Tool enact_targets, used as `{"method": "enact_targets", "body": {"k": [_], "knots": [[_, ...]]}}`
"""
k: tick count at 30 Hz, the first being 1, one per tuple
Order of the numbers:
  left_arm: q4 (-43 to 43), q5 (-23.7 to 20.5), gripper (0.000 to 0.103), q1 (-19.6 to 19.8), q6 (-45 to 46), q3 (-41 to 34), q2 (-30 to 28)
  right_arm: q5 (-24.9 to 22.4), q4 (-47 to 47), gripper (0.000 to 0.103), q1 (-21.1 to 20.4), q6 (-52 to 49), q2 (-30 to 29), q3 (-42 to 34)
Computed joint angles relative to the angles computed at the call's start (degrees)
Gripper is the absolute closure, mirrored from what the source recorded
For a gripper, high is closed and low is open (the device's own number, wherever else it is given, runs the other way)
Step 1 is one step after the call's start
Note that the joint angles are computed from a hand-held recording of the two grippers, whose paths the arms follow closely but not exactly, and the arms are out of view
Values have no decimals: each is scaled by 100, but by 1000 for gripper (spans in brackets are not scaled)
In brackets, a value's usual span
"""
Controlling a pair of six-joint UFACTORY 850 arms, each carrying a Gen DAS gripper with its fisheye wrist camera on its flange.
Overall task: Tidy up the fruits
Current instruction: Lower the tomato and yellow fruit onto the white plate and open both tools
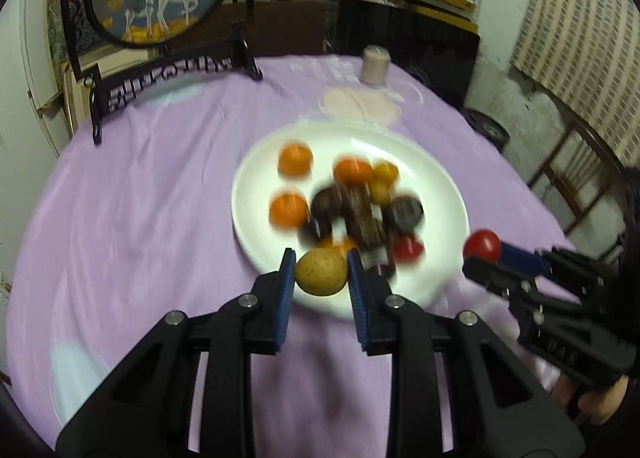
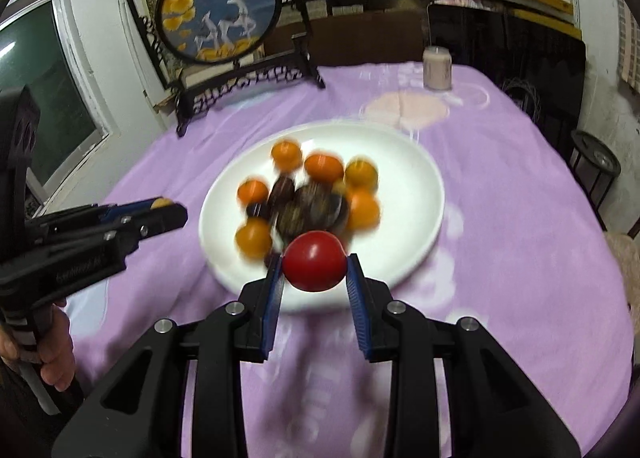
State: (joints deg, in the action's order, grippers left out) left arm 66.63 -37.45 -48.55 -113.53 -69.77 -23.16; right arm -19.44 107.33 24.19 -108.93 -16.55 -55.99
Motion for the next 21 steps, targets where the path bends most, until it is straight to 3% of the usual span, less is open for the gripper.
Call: {"method": "enact_targets", "body": {"k": [7,15,16,17,19,21], "knots": [[-635,254,77,608,788,-791,-627,110,-1056,71,94,1118,-828,-1078],[-707,358,77,723,838,-880,-797,190,-1057,71,128,1107,-1084,-1342],[-673,352,76,727,807,-874,-796,223,-1064,63,139,1110,-1097,-1360],[-621,321,74,721,745,-864,-790,364,-993,42,173,1021,-1093,-1369],[-498,247,35,691,562,-804,-732,577,-389,32,219,425,-1013,-1282],[-174,44,28,573,177,-670,-594,784,-92,28,257,59,-884,-1159]]}}
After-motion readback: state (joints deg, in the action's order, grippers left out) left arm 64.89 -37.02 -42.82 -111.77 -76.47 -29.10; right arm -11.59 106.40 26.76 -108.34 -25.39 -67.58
